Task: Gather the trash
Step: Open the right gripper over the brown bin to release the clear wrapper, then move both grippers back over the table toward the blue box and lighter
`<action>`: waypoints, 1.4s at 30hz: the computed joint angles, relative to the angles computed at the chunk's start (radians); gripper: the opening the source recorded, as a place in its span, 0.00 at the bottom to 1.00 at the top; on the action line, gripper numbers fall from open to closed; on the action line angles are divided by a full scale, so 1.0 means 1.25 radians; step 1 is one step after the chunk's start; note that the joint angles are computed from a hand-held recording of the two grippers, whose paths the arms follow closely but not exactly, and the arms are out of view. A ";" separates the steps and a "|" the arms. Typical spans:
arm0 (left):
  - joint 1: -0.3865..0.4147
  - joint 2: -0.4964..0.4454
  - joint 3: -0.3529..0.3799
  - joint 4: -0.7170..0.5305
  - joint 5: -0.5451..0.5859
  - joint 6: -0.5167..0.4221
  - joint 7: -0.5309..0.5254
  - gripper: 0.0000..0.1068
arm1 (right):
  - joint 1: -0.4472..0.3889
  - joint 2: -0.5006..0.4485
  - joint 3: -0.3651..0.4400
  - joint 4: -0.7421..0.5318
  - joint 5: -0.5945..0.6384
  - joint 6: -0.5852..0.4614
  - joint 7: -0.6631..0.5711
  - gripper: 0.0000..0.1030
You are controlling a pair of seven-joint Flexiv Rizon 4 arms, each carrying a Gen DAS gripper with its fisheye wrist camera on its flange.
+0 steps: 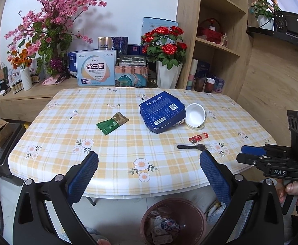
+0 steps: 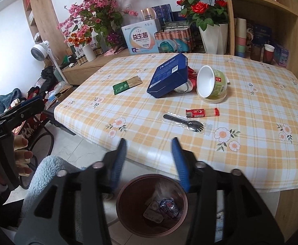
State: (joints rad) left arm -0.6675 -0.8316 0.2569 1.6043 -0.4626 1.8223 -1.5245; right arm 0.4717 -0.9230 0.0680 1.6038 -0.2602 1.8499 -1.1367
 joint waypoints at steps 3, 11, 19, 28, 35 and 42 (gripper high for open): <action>-0.003 -0.002 0.007 0.001 -0.003 0.005 -0.002 0.91 | 0.027 0.003 -0.036 0.005 0.028 0.018 0.006 0.78; -0.010 -0.004 0.021 0.008 -0.026 0.022 -0.002 0.91 | 0.116 0.010 -0.159 0.012 0.128 0.031 0.014 0.94; -0.012 -0.011 0.026 0.012 -0.063 0.037 0.027 0.91 | 0.209 0.000 -0.298 0.017 0.218 0.010 0.036 0.94; 0.001 -0.029 0.025 -0.003 -0.086 0.051 0.082 0.91 | 0.212 -0.021 -0.332 0.001 0.225 -0.008 0.071 0.95; 0.081 -0.034 -0.049 -0.038 -0.029 0.009 0.106 0.91 | 0.154 -0.036 -0.280 -0.044 0.161 -0.051 0.080 0.95; 0.078 -0.076 0.004 -0.115 0.004 -0.065 0.068 0.91 | 0.083 -0.077 -0.220 -0.128 0.103 -0.049 0.092 0.95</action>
